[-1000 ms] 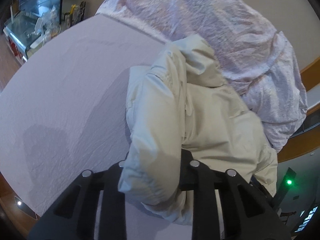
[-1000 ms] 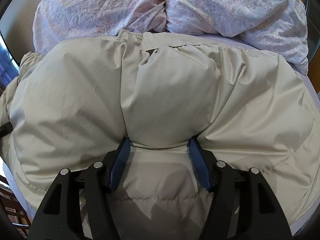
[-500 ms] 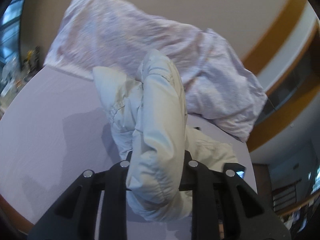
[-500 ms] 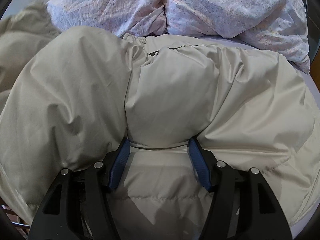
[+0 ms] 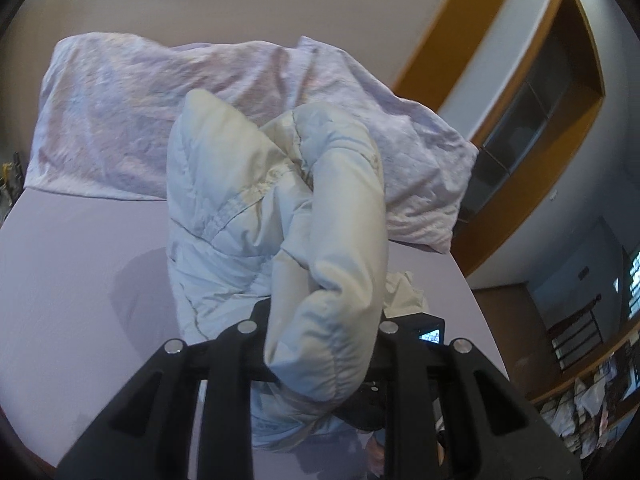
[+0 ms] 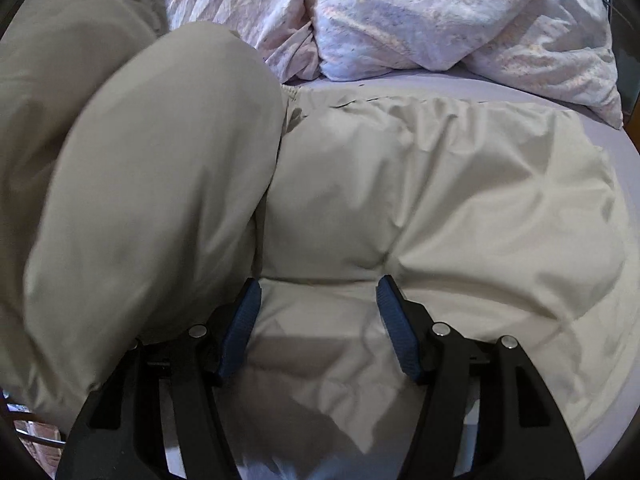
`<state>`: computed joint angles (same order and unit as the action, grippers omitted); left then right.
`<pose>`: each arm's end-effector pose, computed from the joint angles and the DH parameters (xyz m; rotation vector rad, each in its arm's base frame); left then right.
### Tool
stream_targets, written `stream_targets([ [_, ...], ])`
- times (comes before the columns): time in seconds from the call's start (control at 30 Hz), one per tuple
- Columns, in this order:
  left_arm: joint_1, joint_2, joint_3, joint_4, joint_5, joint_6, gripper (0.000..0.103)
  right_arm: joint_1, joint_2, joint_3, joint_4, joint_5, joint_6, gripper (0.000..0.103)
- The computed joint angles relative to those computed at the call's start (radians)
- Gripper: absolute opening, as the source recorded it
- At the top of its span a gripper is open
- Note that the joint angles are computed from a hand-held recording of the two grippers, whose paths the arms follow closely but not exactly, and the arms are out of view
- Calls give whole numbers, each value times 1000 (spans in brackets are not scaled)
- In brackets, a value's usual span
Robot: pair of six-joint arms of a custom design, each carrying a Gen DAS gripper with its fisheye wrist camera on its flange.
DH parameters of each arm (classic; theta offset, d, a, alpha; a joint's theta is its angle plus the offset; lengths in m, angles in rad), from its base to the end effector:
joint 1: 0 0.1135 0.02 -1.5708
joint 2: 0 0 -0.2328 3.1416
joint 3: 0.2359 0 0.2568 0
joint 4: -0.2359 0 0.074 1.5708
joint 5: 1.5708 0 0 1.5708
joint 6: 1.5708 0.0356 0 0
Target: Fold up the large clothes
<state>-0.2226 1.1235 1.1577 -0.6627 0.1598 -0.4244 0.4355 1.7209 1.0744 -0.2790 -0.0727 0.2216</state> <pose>0.2475 -0.0618 0.3277 -0.1347 2.2381 -0.5329 0.3218 0.1526 0.1537 -0.3006 2.5122 0.3600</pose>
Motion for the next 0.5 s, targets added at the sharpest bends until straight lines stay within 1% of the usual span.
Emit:
stream_targets([
  [0.2,-136,87,50,21,-64,-45,24,-85,-143,-121,6,-63,-38,63],
  [0.3,-196,144,83,31,-86,-65,25,-128,-228,-184,3,-72,-67,63],
  [0.5,-279,257,142,59,-95,-87,26,-201,-368,-281,-17,-89,-116,63],
])
